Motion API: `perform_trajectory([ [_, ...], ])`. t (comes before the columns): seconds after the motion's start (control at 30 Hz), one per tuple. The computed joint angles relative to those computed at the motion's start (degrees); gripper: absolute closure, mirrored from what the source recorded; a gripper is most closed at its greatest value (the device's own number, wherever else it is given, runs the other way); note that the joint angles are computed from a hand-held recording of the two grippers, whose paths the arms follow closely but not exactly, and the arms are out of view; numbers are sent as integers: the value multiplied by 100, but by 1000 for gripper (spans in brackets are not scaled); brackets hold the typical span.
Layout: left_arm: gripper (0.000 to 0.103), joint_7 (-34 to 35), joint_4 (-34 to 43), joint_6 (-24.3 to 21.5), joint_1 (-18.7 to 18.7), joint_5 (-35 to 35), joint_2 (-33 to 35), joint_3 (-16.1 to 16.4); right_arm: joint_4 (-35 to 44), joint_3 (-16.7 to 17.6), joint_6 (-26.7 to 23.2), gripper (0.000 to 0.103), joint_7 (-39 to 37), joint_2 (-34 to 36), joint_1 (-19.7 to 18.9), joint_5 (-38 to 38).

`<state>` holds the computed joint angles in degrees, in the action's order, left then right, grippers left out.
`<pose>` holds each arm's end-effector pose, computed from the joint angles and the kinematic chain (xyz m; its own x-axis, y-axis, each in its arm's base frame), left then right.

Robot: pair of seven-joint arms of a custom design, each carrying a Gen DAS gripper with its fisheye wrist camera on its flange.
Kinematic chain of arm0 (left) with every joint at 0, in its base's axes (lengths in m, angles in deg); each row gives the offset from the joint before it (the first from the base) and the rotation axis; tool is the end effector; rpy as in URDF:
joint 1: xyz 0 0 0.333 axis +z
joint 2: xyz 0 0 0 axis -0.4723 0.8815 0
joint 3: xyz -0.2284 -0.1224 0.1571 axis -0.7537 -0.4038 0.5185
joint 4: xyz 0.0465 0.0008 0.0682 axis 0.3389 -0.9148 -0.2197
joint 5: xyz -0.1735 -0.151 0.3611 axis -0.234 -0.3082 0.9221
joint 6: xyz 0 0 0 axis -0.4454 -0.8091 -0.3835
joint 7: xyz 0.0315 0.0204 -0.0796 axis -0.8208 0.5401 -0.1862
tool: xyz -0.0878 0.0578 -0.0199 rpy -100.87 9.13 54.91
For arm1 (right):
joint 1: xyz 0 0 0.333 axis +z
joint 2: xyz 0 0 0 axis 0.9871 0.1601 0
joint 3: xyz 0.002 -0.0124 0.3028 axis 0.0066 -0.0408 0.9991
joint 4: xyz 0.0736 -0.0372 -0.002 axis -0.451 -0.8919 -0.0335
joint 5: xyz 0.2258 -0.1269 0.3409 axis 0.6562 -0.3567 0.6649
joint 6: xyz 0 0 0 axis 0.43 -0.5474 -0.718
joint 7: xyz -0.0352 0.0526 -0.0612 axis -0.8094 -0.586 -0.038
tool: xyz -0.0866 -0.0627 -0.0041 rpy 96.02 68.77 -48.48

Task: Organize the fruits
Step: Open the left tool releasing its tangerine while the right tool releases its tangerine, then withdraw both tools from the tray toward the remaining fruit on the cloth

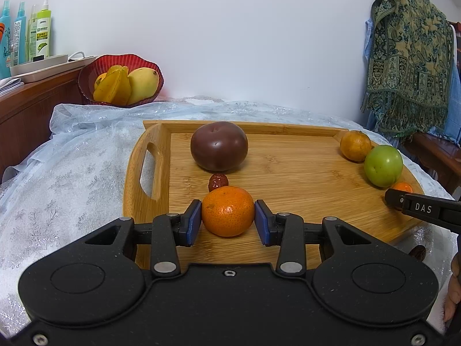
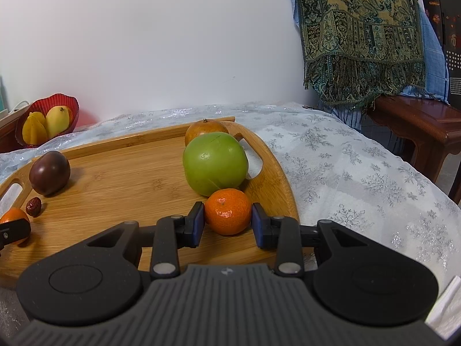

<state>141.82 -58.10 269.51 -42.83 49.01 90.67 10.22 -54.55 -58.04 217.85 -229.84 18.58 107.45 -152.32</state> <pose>0.7068 -0.2390 0.3691 -0.2808 -0.9531 0.1132 -0.5218 0.0526 -0.8514 0.6393 0.2902 0.3601 -0.3054 -0.9499 -0.0669 -0.4710 0.2118 -0.8563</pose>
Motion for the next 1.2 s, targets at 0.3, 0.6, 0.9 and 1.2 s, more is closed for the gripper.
perform_trajectory([
  [0.3, 65, -42, 11, -12, -165, -18, 7, 189, -4, -3, -6, 62, 3, 1, 3, -6],
  [0.6, 56, -62, -44, 54, -178, -3, -24, 201, -16, -3, -22, 56, 82, -2, 14, -56],
  [0.9, 34, 20, -236, 280, -209, -62, -129, 206, -84, 26, -75, 45, 217, -61, 33, -221],
  [1.2, 20, 330, -644, 618, 24, -35, -353, -118, -237, 109, -226, 40, 443, -184, 42, -526],
])
